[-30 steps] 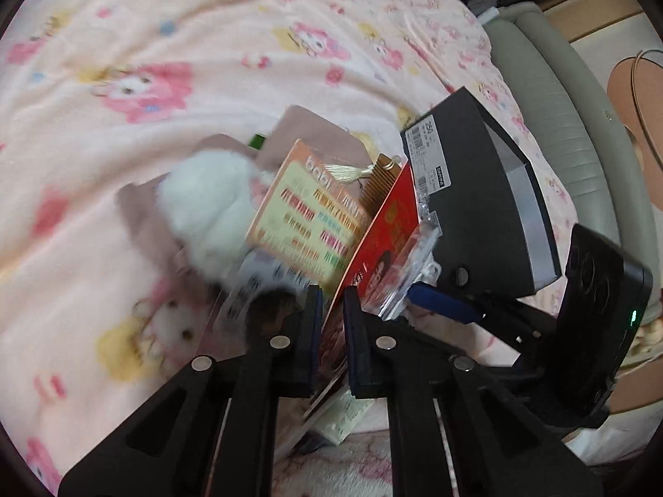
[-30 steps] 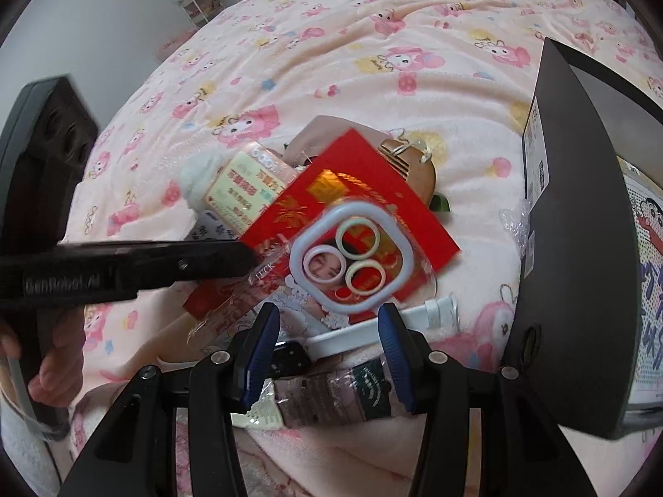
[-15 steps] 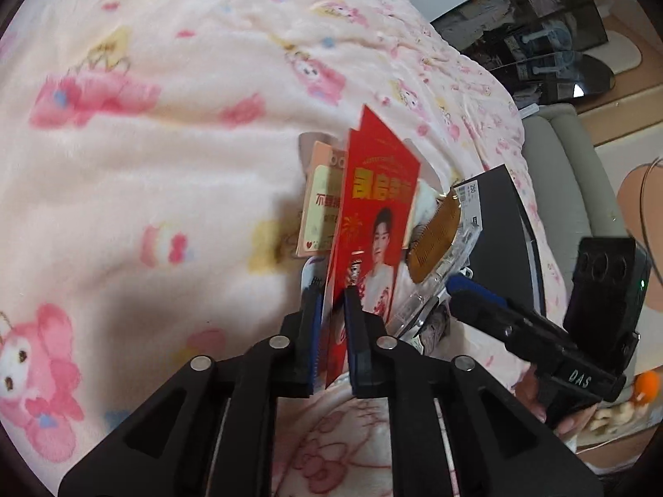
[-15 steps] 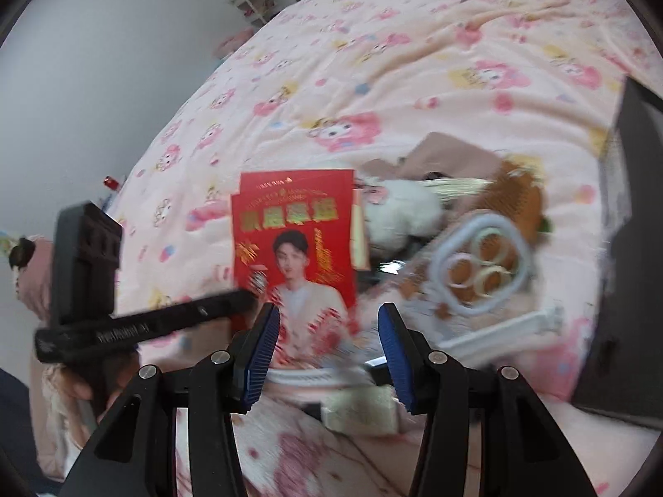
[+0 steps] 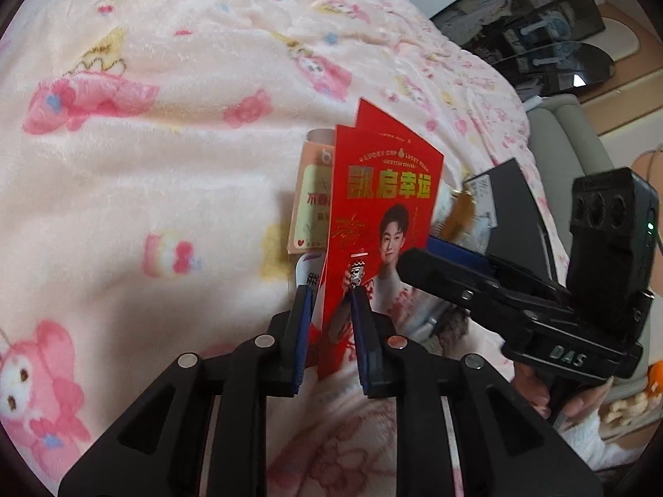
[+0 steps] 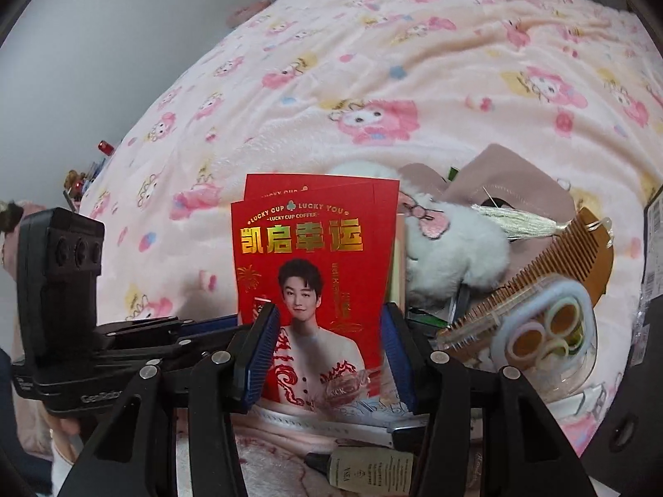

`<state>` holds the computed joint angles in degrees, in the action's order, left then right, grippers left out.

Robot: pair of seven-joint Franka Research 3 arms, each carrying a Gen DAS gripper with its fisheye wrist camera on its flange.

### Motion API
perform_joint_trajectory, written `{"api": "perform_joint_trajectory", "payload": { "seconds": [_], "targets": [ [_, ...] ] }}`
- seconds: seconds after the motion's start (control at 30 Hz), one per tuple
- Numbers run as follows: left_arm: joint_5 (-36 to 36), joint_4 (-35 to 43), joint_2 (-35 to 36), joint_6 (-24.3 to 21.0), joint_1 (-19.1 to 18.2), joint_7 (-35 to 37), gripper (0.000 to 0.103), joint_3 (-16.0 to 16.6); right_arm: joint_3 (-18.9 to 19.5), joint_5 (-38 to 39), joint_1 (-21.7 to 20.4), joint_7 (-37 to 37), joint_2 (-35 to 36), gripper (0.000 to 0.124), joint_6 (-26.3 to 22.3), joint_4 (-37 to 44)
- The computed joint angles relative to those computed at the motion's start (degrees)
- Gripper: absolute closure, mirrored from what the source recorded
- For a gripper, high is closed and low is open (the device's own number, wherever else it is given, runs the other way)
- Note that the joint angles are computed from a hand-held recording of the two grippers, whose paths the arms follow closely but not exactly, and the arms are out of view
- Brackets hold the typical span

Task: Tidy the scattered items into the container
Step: 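Lift the red envelopes with the left gripper and carry them toward the black box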

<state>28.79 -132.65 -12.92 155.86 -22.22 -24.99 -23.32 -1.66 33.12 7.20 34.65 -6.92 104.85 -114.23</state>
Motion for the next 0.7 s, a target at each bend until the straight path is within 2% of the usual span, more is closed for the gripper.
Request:
{"api": "perform_joint_trajectory", "payload": {
  "seconds": [0.07, 0.1, 0.2, 0.3, 0.43, 0.57, 0.63, 0.7],
  "targets": [
    [1.92, -0.25, -0.39, 0.84, 0.68, -0.88, 0.075, -0.39, -0.18, 0.56, -0.07, -0.47, -0.29, 0.077, -0.29, 0.00],
    [2.14, -0.16, -0.32, 0.42, 0.87, -0.74, 0.074, -0.27, -0.34, 1.08, -0.15, -0.42, -0.10, 0.077, -0.85, 0.33],
    [0.96, 0.22, 0.20, -1.90, 0.89, 0.81, 0.074, 0.65, 0.02, 1.28, -0.11, 2.50, 1.91, 0.077, -1.76, 1.96],
    [2.55, -0.28, 0.63, 0.36, 1.85, 0.27, 0.074, 1.05, 0.35, 1.55, 0.04, 2.35, 2.51, 0.077, -1.85, 2.09],
    [-2.20, 1.89, 2.55, -1.58, -0.48, 7.14, 0.073, 1.95, 0.26, 1.53, -0.06, 1.13, 1.94, 0.077, -2.00, 1.54],
    [-4.85, 0.11, 2.10, 2.02, -1.77, 9.25, 0.073, 1.93, 0.22, -0.25, -0.22, 0.23, 1.28, 0.077, -3.18, 1.29],
    [-3.31, -0.46, 1.07, 1.27, -0.84, 6.26, 0.073, 0.86, 0.34, -0.16, -0.09, 0.35, 1.19, 0.077, -2.83, 1.20],
    [-0.02, -1.17, -0.64, -0.89, 1.04, 0.36, 0.073, -0.67, 0.44, 0.52, 0.08, 0.96, 1.49, 0.077, -2.39, 1.19]
  ]
}}
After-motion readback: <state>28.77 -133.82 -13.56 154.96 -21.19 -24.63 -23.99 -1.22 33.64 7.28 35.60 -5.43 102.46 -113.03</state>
